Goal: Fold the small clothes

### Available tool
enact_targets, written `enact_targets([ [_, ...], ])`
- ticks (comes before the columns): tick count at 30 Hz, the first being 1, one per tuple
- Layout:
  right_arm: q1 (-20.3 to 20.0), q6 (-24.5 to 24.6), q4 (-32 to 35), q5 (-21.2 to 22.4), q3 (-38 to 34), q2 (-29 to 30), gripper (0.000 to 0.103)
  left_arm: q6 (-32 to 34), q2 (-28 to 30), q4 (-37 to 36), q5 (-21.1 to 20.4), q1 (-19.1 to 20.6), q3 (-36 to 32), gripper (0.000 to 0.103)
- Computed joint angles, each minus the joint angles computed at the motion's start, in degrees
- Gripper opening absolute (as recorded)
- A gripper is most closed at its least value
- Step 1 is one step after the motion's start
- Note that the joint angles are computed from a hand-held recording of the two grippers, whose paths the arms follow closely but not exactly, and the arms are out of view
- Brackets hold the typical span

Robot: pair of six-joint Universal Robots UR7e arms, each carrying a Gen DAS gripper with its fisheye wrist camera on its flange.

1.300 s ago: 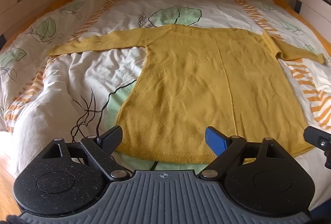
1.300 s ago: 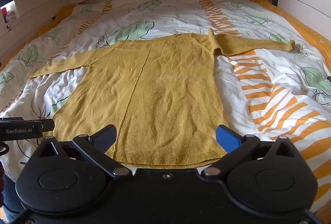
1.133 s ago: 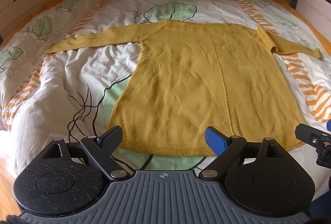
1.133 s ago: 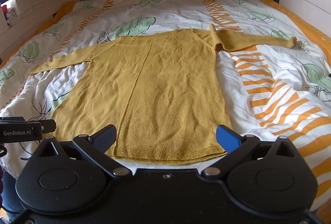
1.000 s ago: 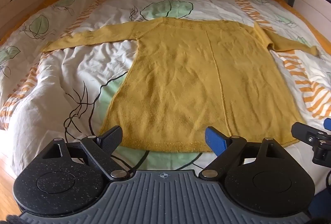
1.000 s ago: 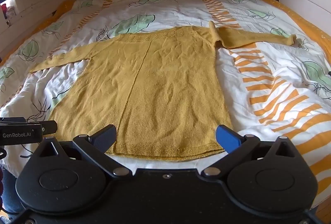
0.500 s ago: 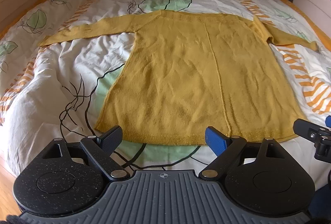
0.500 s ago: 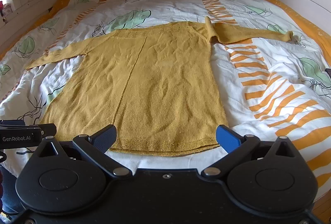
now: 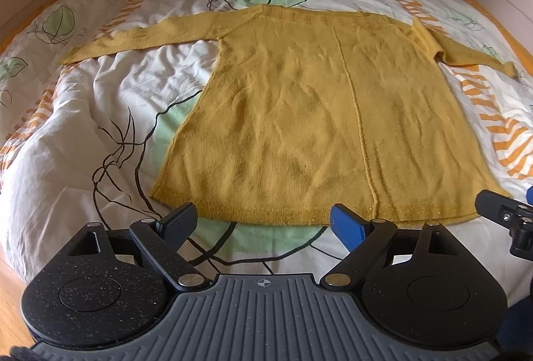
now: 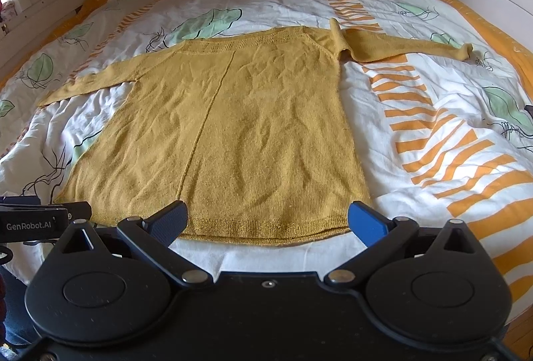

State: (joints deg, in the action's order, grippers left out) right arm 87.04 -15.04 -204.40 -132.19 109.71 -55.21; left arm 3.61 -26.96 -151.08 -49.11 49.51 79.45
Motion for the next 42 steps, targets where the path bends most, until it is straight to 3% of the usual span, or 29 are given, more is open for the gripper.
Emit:
enact_targets([
  [42, -1.25, 3.71, 6.91, 1.69, -2.26, 0.57, 0.102, -1.87, 1.87, 6.05, -0.34, 1.25, -3.69, 0.088],
])
